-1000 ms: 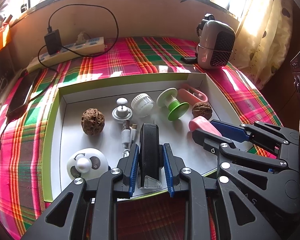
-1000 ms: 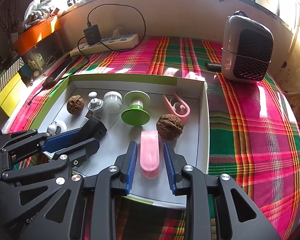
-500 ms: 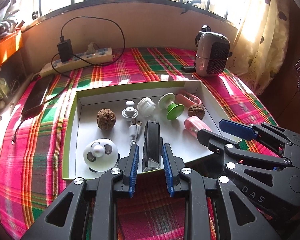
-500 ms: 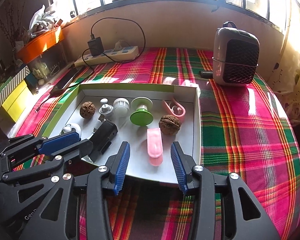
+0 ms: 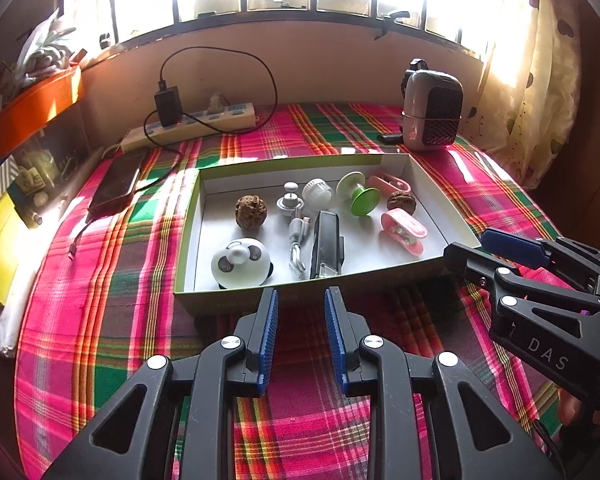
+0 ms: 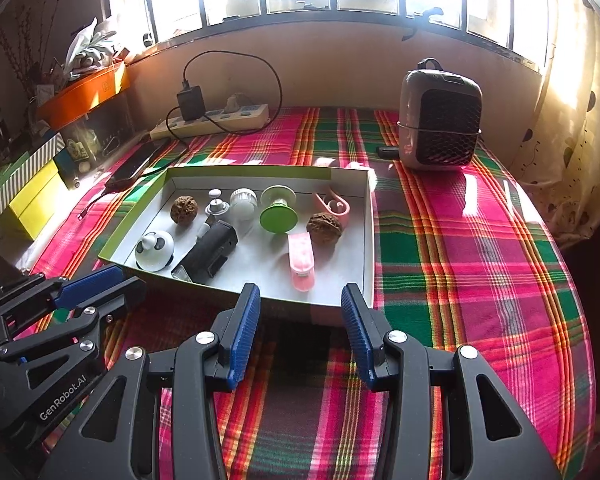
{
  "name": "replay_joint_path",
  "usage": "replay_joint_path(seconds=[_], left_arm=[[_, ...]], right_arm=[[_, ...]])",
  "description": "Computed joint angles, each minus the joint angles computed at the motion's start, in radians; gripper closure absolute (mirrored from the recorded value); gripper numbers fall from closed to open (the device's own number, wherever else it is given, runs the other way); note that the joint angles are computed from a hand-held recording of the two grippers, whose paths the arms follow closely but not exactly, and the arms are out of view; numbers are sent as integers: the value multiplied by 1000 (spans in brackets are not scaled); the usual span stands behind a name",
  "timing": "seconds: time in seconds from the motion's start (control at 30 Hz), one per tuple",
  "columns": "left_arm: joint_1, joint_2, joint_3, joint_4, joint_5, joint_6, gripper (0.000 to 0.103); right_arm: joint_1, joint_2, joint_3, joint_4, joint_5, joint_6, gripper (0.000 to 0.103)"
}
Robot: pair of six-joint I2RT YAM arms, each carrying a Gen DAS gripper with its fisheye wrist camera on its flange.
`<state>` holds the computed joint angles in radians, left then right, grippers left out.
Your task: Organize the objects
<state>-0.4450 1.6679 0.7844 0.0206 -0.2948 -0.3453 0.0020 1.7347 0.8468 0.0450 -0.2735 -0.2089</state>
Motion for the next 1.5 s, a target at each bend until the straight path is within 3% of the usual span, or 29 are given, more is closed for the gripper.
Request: replay_joint_path(seconds=[0.6,1.07,1.17,1.27,1.5], left_arm=[[-29,-16,-135,3,-54,-95,80],[-51,16,-137,25,-71,-140,79],[-61,24,-140,40,-91,-160,78],[-63,26,-135,34,-96,-166,78],[-60,27,-138,38,-96,-165,77]], right_arm=[[-22,1,-115,33,71,-22,59],[-21,1,-162,75,106,-28,58],[-21,-5,-178,93,111,-26,56],[-22,-6,-179,95,138,-11,44],[-36,0,-169,85,121,-9,44]])
